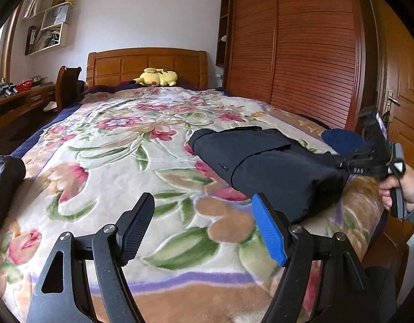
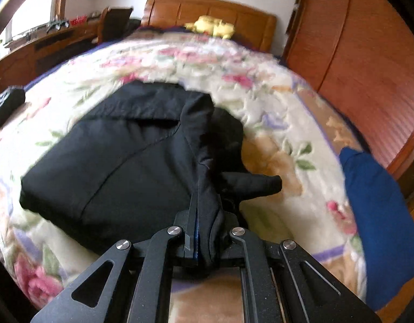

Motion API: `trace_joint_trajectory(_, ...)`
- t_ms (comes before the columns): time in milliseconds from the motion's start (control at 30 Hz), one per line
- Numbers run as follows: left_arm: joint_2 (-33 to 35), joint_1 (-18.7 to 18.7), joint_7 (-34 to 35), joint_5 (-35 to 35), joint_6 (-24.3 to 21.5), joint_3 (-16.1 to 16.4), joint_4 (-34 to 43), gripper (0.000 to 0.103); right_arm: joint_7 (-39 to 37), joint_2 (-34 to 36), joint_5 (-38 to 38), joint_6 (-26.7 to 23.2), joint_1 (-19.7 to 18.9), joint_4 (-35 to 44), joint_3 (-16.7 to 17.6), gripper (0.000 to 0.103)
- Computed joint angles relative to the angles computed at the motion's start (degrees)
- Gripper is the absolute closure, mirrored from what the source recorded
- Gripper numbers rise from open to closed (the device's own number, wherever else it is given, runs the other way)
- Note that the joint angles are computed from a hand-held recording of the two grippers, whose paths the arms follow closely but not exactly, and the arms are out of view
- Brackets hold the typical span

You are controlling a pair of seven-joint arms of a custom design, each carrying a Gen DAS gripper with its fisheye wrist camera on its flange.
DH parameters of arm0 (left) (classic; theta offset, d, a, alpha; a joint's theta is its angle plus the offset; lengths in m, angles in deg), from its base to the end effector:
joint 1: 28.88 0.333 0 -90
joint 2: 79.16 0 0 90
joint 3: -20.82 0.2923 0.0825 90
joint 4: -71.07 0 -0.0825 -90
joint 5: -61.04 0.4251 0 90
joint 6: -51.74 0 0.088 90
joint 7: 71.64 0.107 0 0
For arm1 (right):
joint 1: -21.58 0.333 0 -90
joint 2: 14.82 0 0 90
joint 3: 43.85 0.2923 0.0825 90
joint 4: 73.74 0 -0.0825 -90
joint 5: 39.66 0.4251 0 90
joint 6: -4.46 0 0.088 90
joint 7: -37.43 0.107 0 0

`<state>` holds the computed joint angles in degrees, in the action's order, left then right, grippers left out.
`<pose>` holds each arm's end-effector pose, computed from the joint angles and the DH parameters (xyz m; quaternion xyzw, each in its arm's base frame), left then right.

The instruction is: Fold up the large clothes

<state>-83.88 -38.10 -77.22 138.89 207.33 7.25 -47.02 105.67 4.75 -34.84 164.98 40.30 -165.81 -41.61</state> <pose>0.5453 -0.2700 0.4900 -0.6475 0.5462 -0.3780 0.3736 0.6934 0.2573 0.4966 -0.8193 0.3958 -0.2700 0.3149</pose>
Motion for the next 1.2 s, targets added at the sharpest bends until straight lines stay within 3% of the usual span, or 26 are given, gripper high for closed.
trace_joint_trajectory(133,0.71,-0.18,0.36,-0.19,0.09,0.06,0.66,0.027,0.19,-1.05,-1.38,1.35,0.77,-2.42,-0.25,0.095)
trace_joint_trajectory(200,0.95,-0.29,0.44,-0.19,0.0,0.13,0.96,0.027,1.56,-2.13,-2.41,2.68,1.4,-3.85,-0.92,0.089)
trace_joint_trajectory(300,0.98,-0.42,0.5,-0.2,-0.16,0.22,1.01,0.027,4.47,-2.91,-4.76,4.48,2.42,-4.4,-1.97,0.065)
trace_joint_trajectory(367,1.06,-0.52,0.33,0.0,-0.45,0.2,1.08,0.027,5.16,-4.15,-4.67,7.41,2.22,-6.04,-1.71,0.039)
trace_joint_trajectory(500,1.21,-0.64,0.31,-0.06,-0.75,0.29,1.1,0.027,9.56,-6.69,-7.45,14.01,3.92,-9.67,-3.47,0.037)
trace_joint_trajectory(567,1.1,-0.68,0.37,-0.11,-0.85,0.31,1.01,0.027,4.62,-8.23,-2.79,16.02,0.95,-11.78,1.01,0.037)
trace_joint_trajectory(667,1.05,-0.72,0.3,-0.04,-0.99,0.3,0.95,0.027,-12.81,-9.61,13.29,14.78,-6.66,-13.27,12.33,0.037)
trace_joint_trajectory(800,1.09,-0.73,0.47,-0.18,-0.97,0.31,0.97,0.027,-22.67,-10.13,23.09,13.11,-6.78,-14.04,15.64,0.037)
trace_joint_trajectory(1000,0.75,-0.65,0.34,-0.09,-1.09,0.35,0.6,0.027,-28.55,-8.84,31.25,9.93,-4.2,-12.63,14.98,0.037)
trace_joint_trajectory(1100,-0.19,-0.35,0.07,-0.05,-0.78,0.33,-0.42,0.027,-27.38,-7.53,30.04,9.44,-1.39,-12.08,12.03,0.037)
trace_joint_trajectory(1200,-0.16,-0.15,0.06,-0.06,-0.75,0.14,-0.39,0.027,-24.69,-5.98,27.48,10.19,0.89,-11.83,9.35,0.029)
